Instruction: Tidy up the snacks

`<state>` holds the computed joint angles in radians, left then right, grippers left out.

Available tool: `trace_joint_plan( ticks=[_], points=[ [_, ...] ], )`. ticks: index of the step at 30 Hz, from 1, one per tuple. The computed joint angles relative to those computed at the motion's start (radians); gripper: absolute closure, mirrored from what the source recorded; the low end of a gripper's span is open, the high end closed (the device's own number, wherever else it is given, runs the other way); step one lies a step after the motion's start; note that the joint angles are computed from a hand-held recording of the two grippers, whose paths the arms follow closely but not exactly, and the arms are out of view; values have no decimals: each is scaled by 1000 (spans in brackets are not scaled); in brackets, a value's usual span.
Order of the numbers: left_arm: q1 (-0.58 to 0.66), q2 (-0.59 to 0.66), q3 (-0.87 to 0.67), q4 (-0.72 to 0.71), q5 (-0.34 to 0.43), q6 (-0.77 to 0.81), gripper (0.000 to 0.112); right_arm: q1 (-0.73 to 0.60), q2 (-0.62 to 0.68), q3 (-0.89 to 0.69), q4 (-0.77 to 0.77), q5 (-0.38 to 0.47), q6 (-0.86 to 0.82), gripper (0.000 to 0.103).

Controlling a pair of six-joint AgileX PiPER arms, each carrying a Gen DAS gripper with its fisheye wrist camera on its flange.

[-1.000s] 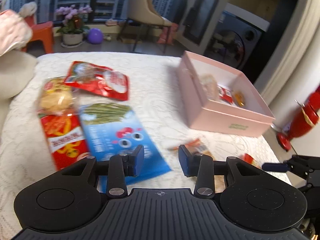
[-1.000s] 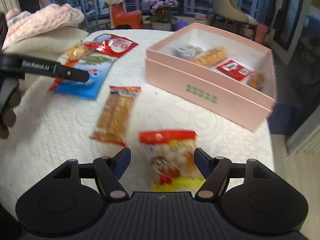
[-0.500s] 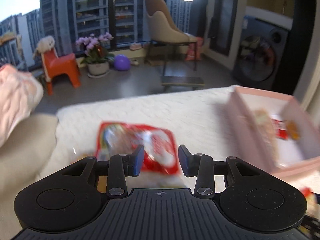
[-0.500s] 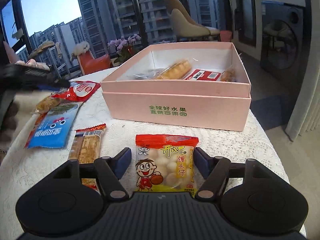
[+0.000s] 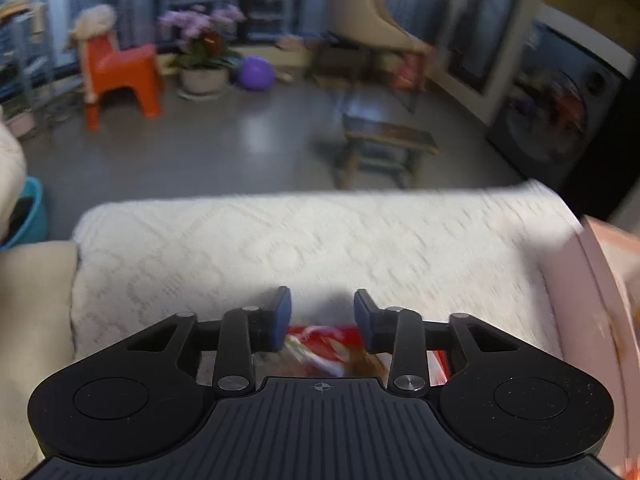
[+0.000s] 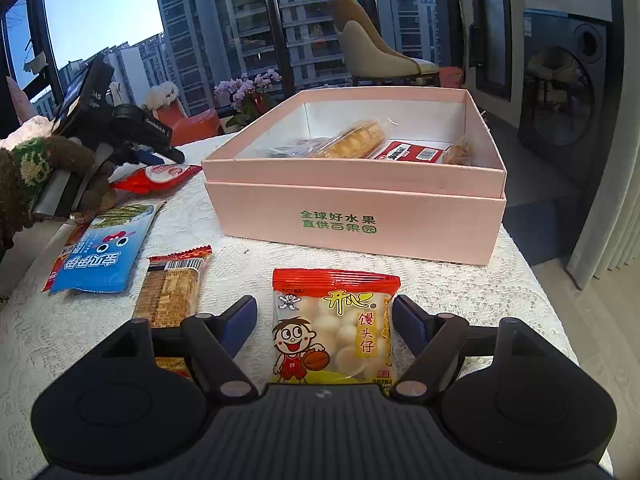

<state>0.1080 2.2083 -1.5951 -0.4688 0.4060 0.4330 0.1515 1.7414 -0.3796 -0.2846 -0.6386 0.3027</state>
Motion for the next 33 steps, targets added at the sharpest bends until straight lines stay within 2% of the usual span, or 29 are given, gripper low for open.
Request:
trace_joint_plan(
  ticks=[4,7,10,17,19,21,23,27,31,33],
  points=[
    [2,-129,195,-240,11,295,79,1,-2,-4,-7,9,-1,24],
    [4,-220,350,-403,22,451,79,-2,-3,-3,-11,9,1,24],
    [6,-290,483,-536,22,559,79,3,-5,-4,-2,14,-7,24],
    [21,-431,687,-733,109,715,80,23,-4,-8,38,24,-38,24],
    [26,-513,769,-795,100,793,80,21,-4,-8,34,22,-35,24],
    [15,-616,842,-747,47,743,79,19,-3,-8,34,22,-35,24],
    [2,-718,895,-563,17,562,79,21,-3,-8,37,22,-39,24],
    [35,-788,970,-404,98,432,79,26,-5,-11,49,32,-53,24],
    [20,-794,1036,-459,31,486,79,44,-42,6,125,50,-101,24],
    [37,-808,1054,-550,14,573,79,46,-98,34,128,48,-99,24]
  ],
)
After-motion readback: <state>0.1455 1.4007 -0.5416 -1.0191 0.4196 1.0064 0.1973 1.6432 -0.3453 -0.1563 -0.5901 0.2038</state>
